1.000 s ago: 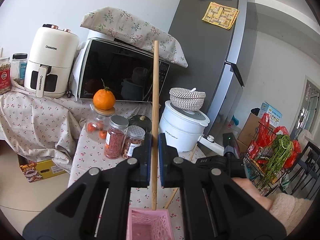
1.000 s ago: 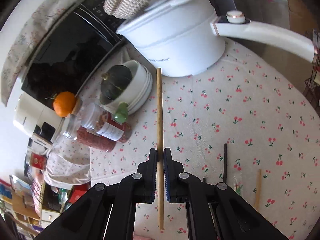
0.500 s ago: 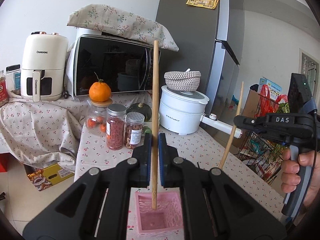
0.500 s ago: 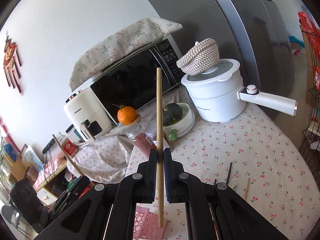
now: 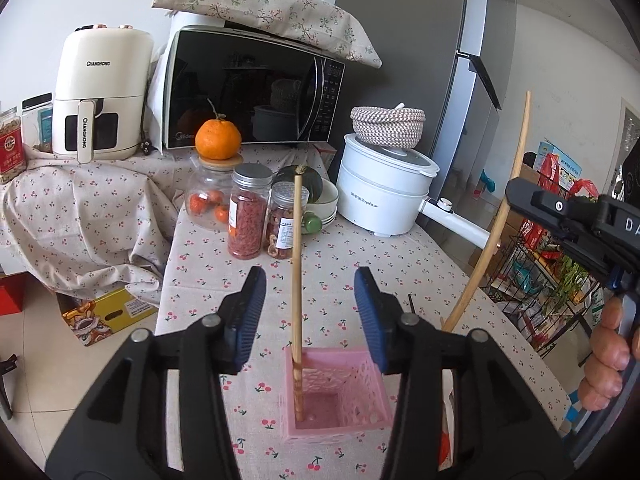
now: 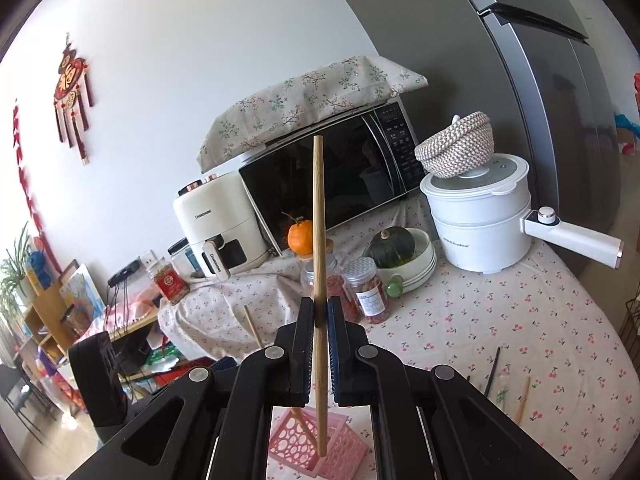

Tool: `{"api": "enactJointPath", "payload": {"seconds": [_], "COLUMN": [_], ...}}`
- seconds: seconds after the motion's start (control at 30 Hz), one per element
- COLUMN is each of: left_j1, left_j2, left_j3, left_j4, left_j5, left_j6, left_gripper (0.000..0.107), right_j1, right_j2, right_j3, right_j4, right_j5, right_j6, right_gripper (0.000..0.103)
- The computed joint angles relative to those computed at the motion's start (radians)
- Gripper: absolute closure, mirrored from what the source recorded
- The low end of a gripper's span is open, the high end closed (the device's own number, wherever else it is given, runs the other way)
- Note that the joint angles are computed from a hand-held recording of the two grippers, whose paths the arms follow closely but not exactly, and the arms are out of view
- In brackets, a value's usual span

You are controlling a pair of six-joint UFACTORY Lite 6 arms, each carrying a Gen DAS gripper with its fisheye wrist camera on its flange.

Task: Organize utensils
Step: 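Lower both wooden chopsticks into the pink basket and open both tools, then close the left tool on a black chopstick in the utensil pile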

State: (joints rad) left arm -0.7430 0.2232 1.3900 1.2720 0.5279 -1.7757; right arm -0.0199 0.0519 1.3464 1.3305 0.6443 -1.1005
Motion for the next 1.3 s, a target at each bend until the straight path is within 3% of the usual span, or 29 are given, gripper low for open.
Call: {"api": "enactJointPath", "payload": {"seconds": [0.1, 0.27, 0.47, 0.53, 0.6, 0.63, 0.93, 1.3], "left_j1": [-0.015, -0.066, -0.088, -0.089, -0.089, -0.088, -0.134, -0.226], "left_j2": [-0.015, -0.062, -0.086, -0.083, -0.078, -0.077, -0.037, 0.183], "left_j3": [0.024, 0.013, -0.036, -0.041, -0.037, -0.033, 0.062, 0.363], "left_j4": [-0.122, -0.177, -0.205, -0.217, -0.238, -0.252, -0.353, -0.551], "left_j5": [0.068, 0.184, 0.213, 0.208, 0.195, 0.187, 0.189, 0.245], "left_j6": [0.094, 0.118, 0.091, 0.093, 0.108, 0.119, 0.195, 0.464], "left_gripper": [0.044, 0.026, 0.023, 0.022, 0.021, 0.021, 0.011, 0.01], "right_j1": [0.042, 0.115, 0.127, 0.109, 0.08, 0.061, -0.155, -0.371], "right_j2": [0.008, 0.031, 0.101, 0.121, 0.109, 0.088, -0.02, 0.068], "right_j3": [-0.013, -0.028, -0.003, 0.016, 0.009, -0.009, -0.002, 0.125], "right_j4": [0.023, 0.031, -0.023, -0.058, -0.047, -0.016, -0.111, -0.455], "right_j5": [-0.025, -0.122, -0.113, -0.075, -0.038, -0.025, 0.128, 0.254], "right_j6": [-0.032, -0.08, -0.023, 0.025, 0.031, 0.009, 0.093, 0.351], "right_gripper": [0.096, 0.096, 0.094, 0.077, 0.027, 0.023, 0.004, 0.002]}}
